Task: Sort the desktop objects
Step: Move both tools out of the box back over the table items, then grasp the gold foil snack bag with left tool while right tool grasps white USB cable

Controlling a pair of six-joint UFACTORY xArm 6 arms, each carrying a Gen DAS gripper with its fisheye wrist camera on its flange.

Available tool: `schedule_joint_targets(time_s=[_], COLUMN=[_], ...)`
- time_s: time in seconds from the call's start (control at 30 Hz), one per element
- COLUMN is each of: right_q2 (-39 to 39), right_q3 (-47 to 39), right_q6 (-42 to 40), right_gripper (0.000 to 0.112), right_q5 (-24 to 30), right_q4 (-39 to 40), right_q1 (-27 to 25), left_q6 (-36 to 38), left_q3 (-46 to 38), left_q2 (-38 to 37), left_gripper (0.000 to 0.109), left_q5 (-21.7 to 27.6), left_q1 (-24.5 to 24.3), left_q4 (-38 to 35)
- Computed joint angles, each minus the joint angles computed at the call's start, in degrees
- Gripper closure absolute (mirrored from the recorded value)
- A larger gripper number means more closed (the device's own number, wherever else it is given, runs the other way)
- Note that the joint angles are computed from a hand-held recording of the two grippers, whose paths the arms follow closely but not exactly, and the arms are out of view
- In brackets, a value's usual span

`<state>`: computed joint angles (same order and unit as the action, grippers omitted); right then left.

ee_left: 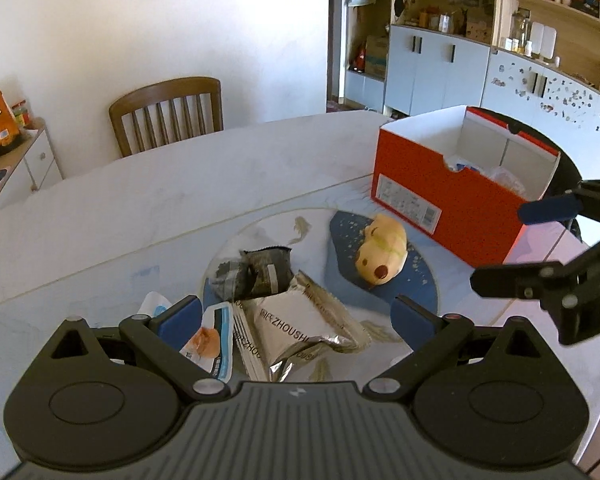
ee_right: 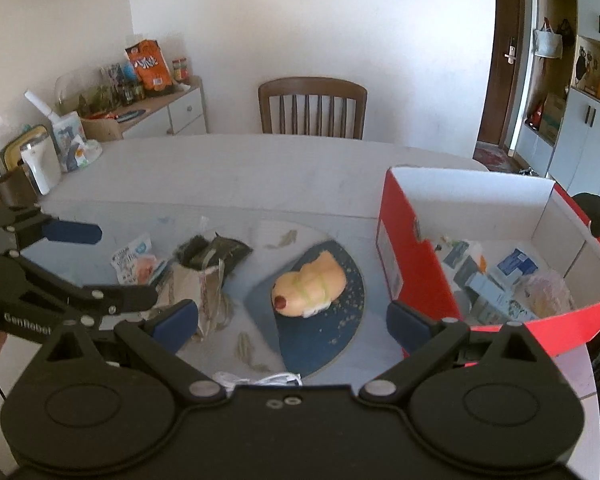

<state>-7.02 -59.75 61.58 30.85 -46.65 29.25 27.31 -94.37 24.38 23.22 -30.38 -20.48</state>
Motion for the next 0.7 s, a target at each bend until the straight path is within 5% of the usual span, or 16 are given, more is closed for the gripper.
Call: schedule_joint_targets(time_s=[0.43, 0.7], right_q2=[3.74, 5.75], right_q3=[0.23, -0.29], right_q6=[4.61, 2.01], right_gripper=[0.012, 0.012], right_q5=[-1.48, -2.2], right_q4=[-2.34, 0.25], right_q1=[1.15, 1.52], left_q6=[-5.27, 13.77], left_q3=[-6.72, -14.05], left_q2=[5.78, 10.35], left_gripper=[0.007, 0.008], left_q5=[4.38, 10.62], left_q1=[0.43, 1.87], left_q4=[2.0, -8.61])
